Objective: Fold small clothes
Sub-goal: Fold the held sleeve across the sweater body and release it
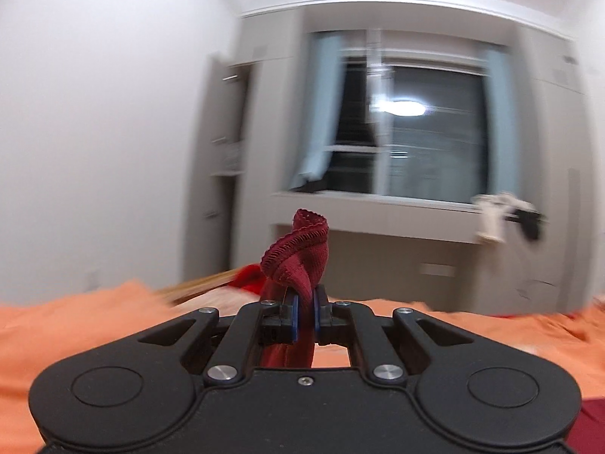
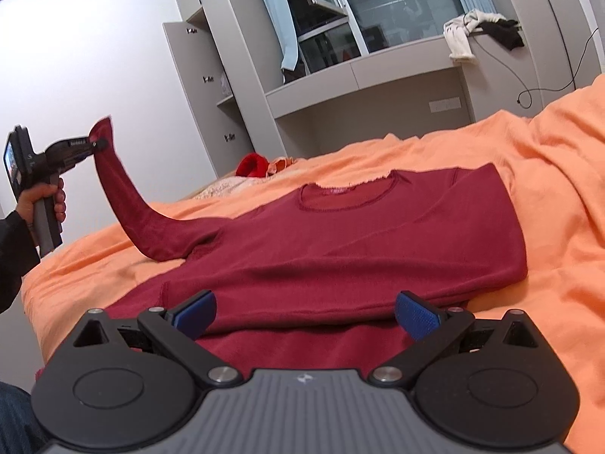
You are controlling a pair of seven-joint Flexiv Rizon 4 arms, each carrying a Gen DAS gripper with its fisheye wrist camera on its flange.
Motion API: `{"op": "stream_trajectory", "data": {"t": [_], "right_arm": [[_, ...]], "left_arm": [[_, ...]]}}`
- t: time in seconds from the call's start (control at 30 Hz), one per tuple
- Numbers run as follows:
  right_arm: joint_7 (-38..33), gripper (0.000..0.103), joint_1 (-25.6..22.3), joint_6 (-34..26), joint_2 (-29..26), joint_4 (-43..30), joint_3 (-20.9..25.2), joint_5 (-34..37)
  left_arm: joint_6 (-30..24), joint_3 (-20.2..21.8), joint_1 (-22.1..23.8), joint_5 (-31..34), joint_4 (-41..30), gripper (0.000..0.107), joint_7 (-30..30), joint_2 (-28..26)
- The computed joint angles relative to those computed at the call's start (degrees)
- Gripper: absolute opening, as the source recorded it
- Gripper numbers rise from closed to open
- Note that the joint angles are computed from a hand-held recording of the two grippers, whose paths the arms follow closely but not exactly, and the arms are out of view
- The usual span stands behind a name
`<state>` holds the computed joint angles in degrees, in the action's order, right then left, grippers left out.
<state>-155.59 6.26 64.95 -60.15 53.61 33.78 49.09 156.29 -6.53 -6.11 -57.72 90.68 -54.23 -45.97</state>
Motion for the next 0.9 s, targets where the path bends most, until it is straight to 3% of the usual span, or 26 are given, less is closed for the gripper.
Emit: {"op": "stream_trajectory", "data": {"t": [0.27, 0.43, 0.6, 0.77, 0.87, 0.9], "right_arm": [[-3.6, 0.103, -1.7, 3.6, 1.1, 0.7, 1.9, 3.9], [-3.6, 0.103, -1.7, 6.6, 1.1, 0.3, 1.6, 4.7], [-0.5, 0.103, -1.0, 8.3, 0.4, -0.6, 0.8, 3.2], [1.3, 0.103, -0.7, 8.6, -0.3, -0.9, 0.8, 0.7], [2.0, 0.103, 0.0, 8.5, -0.6, -0.8, 0.6, -1.2], [2.1, 0.103, 0.3, 8.4, -0.6, -0.7, 0.5, -1.9]], "left_arm": [[-9.3, -1.5, -6.5, 8.9, -8.2, 0.008, 7.5, -5.0], [-18.1, -1.8, -10.2, 9.8, -10.7, 0.009, 9.7, -8.8], [-25.1, -2.3, -9.6, 14.1, -6.8, 0.011, 3.9, -10.0], [-28.3, -3.3, -7.7, 20.0, -0.9, 0.018, -3.7, -9.3], [-28.8, -5.2, -4.1, 26.8, 3.1, 0.047, -9.6, -8.2], [-28.1, -5.9, -2.9, 29.3, 4.6, 0.062, -11.9, -7.9]]}}
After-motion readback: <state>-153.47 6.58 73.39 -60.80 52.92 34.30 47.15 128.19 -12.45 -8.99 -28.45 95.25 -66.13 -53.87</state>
